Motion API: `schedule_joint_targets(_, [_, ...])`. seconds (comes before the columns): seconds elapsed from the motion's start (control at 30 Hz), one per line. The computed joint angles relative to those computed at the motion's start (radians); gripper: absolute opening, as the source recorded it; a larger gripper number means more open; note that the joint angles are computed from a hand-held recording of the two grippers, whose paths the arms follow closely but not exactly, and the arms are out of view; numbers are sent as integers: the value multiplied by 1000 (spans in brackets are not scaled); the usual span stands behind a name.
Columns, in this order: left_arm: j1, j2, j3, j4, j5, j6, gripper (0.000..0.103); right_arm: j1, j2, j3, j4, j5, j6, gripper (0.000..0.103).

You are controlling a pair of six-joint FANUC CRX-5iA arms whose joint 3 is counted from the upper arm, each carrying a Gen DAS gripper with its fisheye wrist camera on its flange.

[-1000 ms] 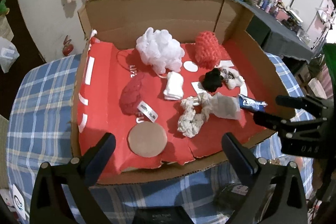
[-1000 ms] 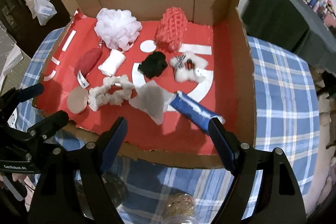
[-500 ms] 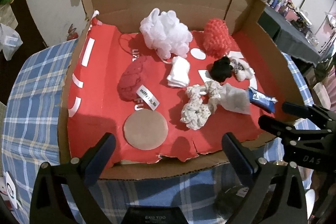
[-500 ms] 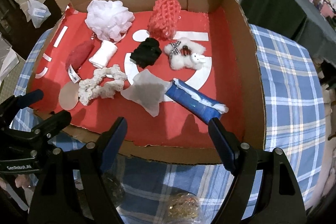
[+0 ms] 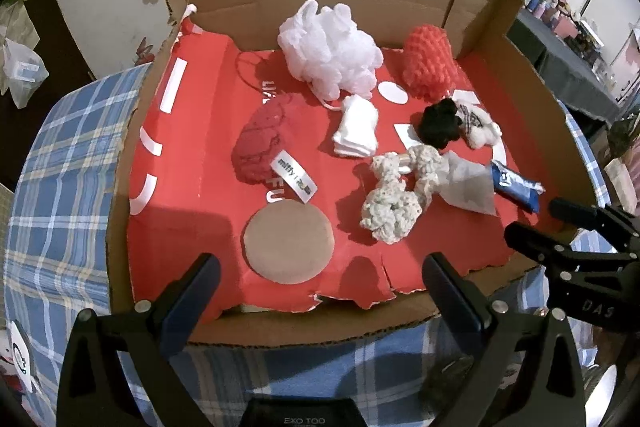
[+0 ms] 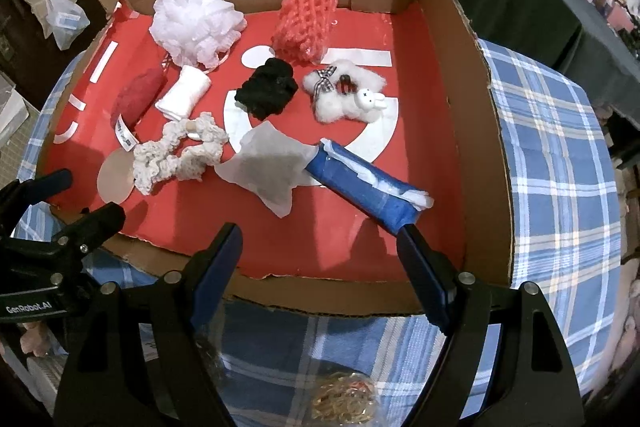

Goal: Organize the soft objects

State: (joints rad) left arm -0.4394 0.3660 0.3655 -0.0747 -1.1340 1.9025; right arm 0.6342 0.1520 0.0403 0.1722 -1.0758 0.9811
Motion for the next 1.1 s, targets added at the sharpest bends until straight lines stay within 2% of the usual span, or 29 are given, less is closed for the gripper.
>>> schedule_joint_targets(1.1, [-13, 11, 17, -41, -10, 16, 103, -1, -7, -11, 3, 13, -9, 79])
